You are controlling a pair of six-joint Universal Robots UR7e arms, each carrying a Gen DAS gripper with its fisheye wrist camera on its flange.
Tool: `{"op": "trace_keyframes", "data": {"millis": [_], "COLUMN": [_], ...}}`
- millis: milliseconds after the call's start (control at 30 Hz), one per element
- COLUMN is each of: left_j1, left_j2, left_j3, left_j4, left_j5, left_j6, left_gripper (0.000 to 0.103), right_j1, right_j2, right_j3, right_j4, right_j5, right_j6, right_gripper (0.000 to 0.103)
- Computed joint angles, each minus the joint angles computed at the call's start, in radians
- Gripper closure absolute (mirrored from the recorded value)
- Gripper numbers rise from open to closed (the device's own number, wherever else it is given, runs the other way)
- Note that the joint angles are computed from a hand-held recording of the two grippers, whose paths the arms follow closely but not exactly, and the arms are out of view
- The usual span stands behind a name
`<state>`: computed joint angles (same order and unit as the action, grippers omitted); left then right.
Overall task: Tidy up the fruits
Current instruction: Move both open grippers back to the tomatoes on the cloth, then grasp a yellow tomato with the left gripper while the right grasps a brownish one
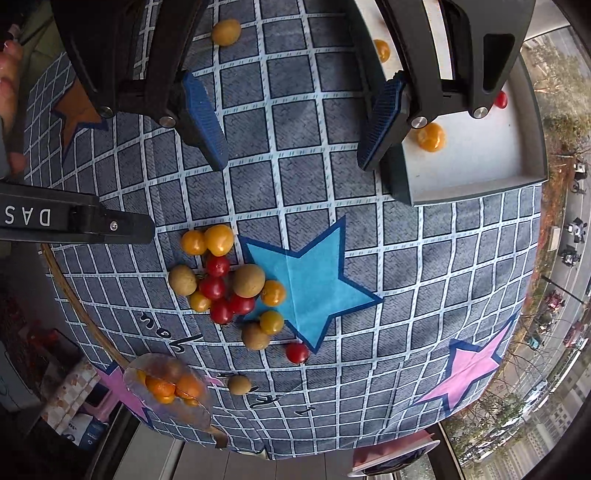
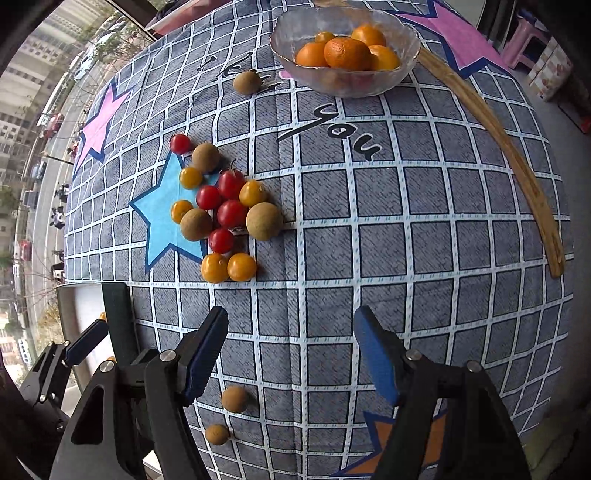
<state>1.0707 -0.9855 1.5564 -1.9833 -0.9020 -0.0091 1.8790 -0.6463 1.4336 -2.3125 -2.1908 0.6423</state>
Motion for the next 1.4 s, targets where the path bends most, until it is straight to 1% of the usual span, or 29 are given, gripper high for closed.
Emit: {"op": "trace_keyframes", "data": {"millis": [33,100,200,367,433,533,633,667,700,833,933,967,1100,1167,1233,1300,1400], "left_j1": [0.002,0.005,0.012,0.023,0.025,0.026,0.026,0.026,0.026,0.025,0.024,0.021,0.008,0.005,0.005,0.005,-0.001], "left_j2": [0.012,0.033,0.061,0.092,0.103,0.119,0.134,0.139,0.142,0.164,0.169,0.171,0.202,0.207,0.212,0.218,0.201], "left_j3": [-0.006,-0.015,-0.030,-0.048,-0.057,-0.065,-0.071,-0.075,-0.077,-0.093,-0.093,-0.088,-0.099,-0.105,-0.124,-0.147,-0.138], "left_j4": [-0.006,-0.020,-0.030,-0.047,-0.049,-0.059,-0.068,-0.068,-0.069,-0.075,-0.082,-0.094,-0.118,-0.119,-0.094,-0.063,-0.051], "left_j5": [-0.004,-0.009,-0.014,-0.031,-0.034,-0.041,-0.041,-0.041,-0.041,-0.042,-0.043,-0.040,-0.031,-0.038,-0.063,-0.082,-0.096], "left_j6": [0.004,0.016,0.028,0.039,0.040,0.047,0.060,0.063,0.065,0.073,0.081,0.085,0.097,0.104,0.098,0.086,0.069], "left_gripper": [0.030,0.030,0.030,0.030,0.030,0.030,0.030,0.030,0.030,0.030,0.030,0.036,0.048,0.070,0.079,0.079,0.079], "right_j1": [-0.005,-0.015,-0.028,-0.046,-0.053,-0.063,-0.070,-0.073,-0.075,-0.084,-0.086,-0.086,-0.087,-0.086,-0.083,-0.080,-0.071], "right_j2": [0.004,0.013,0.028,0.044,0.053,0.059,0.066,0.067,0.069,0.060,0.049,0.046,0.032,0.026,0.019,0.011,0.000], "right_j3": [-0.006,-0.017,-0.034,-0.054,-0.069,-0.082,-0.099,-0.103,-0.110,-0.101,-0.085,-0.081,-0.060,-0.049,-0.039,-0.026,-0.008], "right_j4": [-0.002,-0.010,-0.022,-0.052,-0.050,-0.056,-0.060,-0.058,-0.052,-0.065,-0.075,-0.075,-0.085,-0.091,-0.095,-0.101,-0.109], "right_j5": [0.002,0.012,0.025,0.055,0.063,0.072,0.077,0.081,0.085,0.103,0.104,0.102,0.098,0.095,0.091,0.090,0.089], "right_j6": [-0.010,-0.030,-0.063,-0.122,-0.141,-0.159,-0.178,-0.183,-0.186,-0.175,-0.171,-0.171,-0.158,-0.152,-0.148,-0.142,-0.136], "right_gripper": [0.034,0.041,0.044,0.046,0.048,0.054,0.061,0.066,0.075,0.075,0.075,0.075,0.075,0.075,0.075,0.075,0.075]}}
